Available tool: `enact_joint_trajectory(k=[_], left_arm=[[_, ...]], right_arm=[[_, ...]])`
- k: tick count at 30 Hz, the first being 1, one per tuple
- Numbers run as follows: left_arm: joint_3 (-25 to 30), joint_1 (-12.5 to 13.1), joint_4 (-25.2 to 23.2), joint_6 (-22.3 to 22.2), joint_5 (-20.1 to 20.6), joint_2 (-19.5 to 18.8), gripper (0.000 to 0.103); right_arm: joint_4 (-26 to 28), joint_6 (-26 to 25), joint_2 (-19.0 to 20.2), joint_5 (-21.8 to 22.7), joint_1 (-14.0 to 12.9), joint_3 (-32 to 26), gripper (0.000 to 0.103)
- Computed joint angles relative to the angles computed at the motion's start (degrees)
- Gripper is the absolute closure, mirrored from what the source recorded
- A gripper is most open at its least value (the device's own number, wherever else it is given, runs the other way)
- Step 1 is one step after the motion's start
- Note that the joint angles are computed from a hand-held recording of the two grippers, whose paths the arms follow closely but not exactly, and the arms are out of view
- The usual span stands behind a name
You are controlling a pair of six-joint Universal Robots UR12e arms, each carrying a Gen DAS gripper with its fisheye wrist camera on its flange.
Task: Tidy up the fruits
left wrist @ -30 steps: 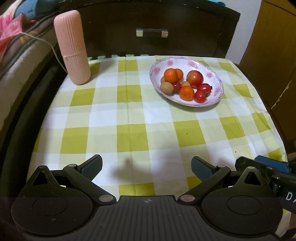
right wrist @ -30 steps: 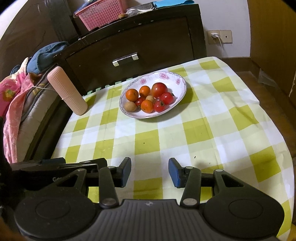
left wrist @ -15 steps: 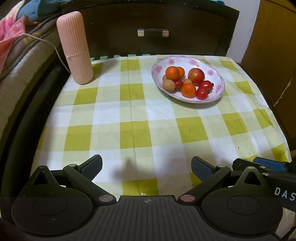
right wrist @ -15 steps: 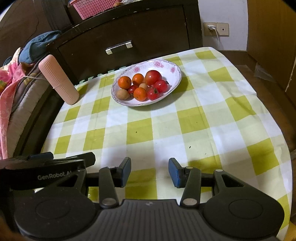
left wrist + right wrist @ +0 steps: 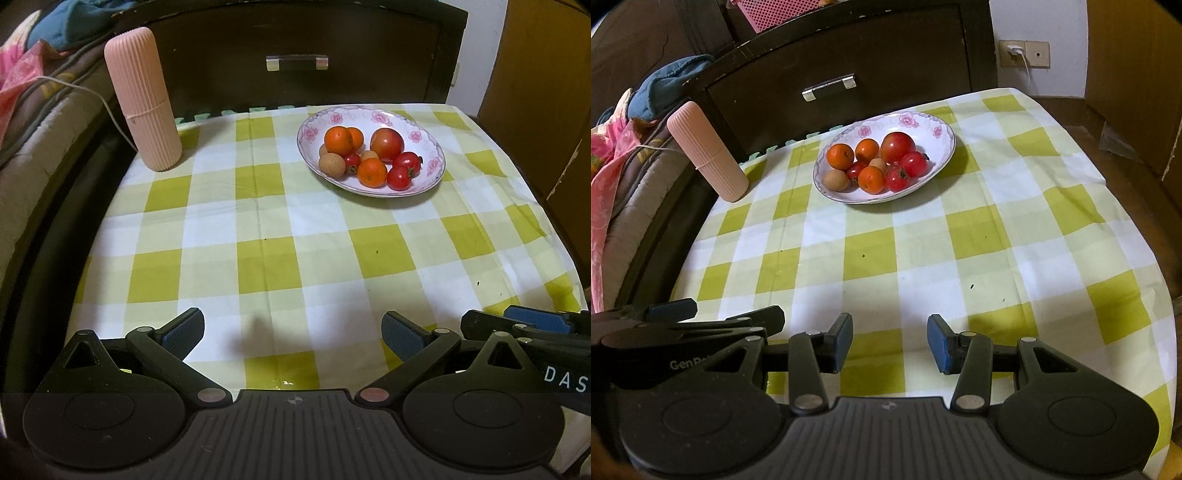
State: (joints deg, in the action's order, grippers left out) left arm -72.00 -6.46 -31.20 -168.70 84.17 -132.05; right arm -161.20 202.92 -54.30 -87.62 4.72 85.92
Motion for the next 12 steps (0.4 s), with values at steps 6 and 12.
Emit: enact_joint_trajectory(k=[6, 12], left_arm=[[-0.2, -0.1, 0.5, 0.1, 0.4, 0.0, 0.0], [0.0, 0.0, 0.0, 0.0, 0.4, 0.0, 0.0]], right_arm=[[0.1, 0.0, 0.1, 0.0, 0.0, 0.0, 0.06], [0.1, 0.0, 0.1, 0.0, 0.0, 0.0, 0.06]])
